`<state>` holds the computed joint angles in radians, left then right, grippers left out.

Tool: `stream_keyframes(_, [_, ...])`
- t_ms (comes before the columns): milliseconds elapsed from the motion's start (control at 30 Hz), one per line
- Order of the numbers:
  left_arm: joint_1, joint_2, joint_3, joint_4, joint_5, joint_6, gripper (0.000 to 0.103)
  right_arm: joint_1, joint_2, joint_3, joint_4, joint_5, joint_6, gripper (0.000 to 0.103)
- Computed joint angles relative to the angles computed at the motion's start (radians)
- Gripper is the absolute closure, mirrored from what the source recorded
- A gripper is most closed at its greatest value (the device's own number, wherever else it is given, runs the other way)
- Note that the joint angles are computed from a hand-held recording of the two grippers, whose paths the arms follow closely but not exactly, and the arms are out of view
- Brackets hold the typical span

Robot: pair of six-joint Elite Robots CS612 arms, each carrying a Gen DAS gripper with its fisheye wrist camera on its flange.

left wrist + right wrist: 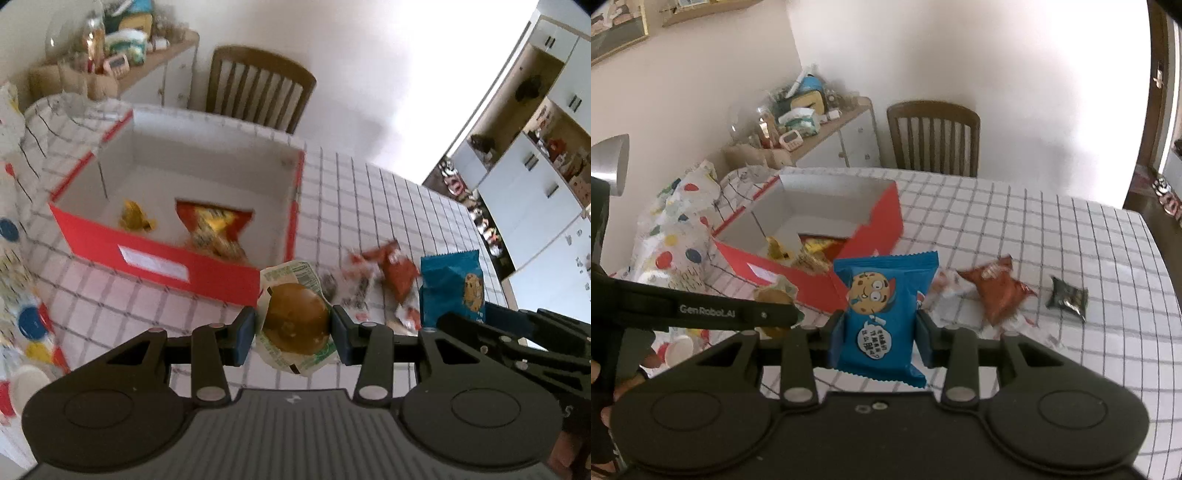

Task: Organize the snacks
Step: 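Carry bun and blue packet into the red box and open both tools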

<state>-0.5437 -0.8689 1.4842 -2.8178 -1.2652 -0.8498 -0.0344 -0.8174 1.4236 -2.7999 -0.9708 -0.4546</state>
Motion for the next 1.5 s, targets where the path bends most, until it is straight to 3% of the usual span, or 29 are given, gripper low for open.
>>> stream_keyframes(267, [0.041,-0.02,0.0,-0.004,0.068,0.057,0.06,0.045,0.026,-0.055,-0.039,-0.006,0.012,0.065])
stream_keyframes(567, [0.097,-0.002,-0.045,0.036,0.098,0.116,0.06,0.102,0.08,-0.148,-0.041,-0.056,0.044,0.065])
stream_keyframes(933, [0.164,0.083,-0.163,0.143,0.046,0.172,0.06,0.167,0.194,-0.331,0.018,-0.168,0.107,0.065])
stream_keyframes(1200, [0.195,0.164,-0.267,0.226,0.01,0.21,0.06,0.201,0.288,-0.481,0.133,-0.263,0.108,0.065])
stream_keyframes(1500, [0.212,0.226,-0.345,0.306,-0.041,0.232,0.06,0.225,0.357,-0.593,0.237,-0.318,0.082,0.065])
